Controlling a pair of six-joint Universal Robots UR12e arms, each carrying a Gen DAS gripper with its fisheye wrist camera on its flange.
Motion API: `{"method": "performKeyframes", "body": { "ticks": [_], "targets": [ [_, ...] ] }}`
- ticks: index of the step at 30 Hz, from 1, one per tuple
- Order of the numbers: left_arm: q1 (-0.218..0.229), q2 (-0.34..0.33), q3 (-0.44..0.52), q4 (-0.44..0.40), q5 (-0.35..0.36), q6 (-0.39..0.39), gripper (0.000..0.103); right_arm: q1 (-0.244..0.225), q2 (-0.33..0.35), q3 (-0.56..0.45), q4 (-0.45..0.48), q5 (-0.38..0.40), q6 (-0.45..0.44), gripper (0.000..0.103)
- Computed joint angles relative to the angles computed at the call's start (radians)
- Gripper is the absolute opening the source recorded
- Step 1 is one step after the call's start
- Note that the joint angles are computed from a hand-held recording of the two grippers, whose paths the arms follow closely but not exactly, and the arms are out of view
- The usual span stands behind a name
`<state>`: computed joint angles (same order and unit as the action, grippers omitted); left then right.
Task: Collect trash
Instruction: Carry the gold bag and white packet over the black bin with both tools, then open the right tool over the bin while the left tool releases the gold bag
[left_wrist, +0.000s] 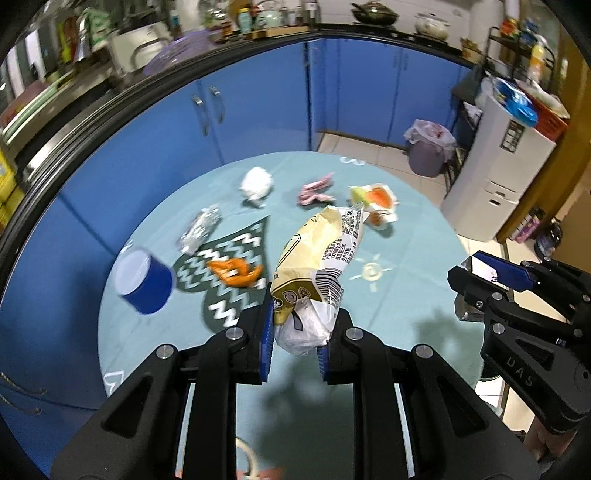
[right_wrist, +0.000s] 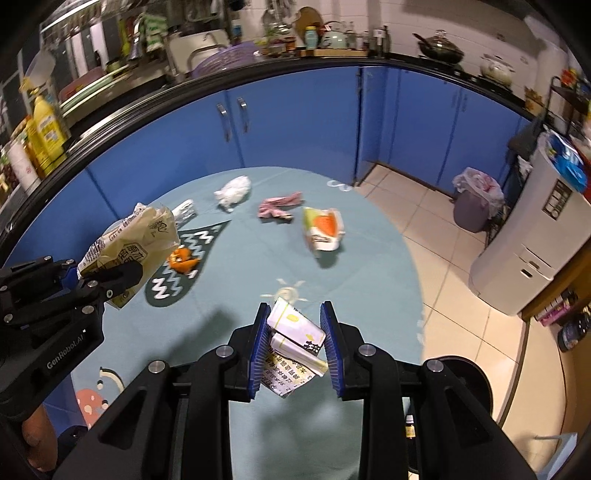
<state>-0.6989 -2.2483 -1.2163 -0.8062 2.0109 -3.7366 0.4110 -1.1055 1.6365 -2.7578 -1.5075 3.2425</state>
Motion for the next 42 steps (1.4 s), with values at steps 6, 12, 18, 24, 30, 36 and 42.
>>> {"method": "performKeyframes", "body": {
  "ticks": [6,12,18,24,30,36,42],
  "targets": [
    [-0.018,-0.05,0.09,-0.021,-0.008,0.056,0.02,-0.034,-0.027,0.04,-0.027,-0.009,0.026,0.028],
    [-0.035,-0.1,0.175,-0.049,-0.02,0.099,0.02,-0.064,-0.051,0.077,-0.047,-0.016,0.049,0.028],
    [-0.053,-0.154,0.273,-0.088,-0.032,0.142,0.02,-0.094,-0.075,0.116,-0.061,-0.019,0.079,0.028],
    [-0.07,-0.215,0.381,-0.129,-0.049,0.193,0.02,-0.128,-0.1,0.157,-0.083,-0.032,0.108,0.028],
    [-0.088,-0.283,0.505,-0.182,-0.073,0.246,0.02,-0.163,-0.123,0.197,-0.097,-0.039,0.14,0.028],
    [-0.103,-0.354,0.638,-0.237,-0.093,0.288,0.02,-0.197,-0.144,0.232,-0.11,-0.05,0.172,0.028],
    [-0.118,-0.439,0.802,-0.307,-0.104,0.325,0.02,-0.22,-0.157,0.258,-0.116,-0.063,0.163,0.032]
  ]
}}
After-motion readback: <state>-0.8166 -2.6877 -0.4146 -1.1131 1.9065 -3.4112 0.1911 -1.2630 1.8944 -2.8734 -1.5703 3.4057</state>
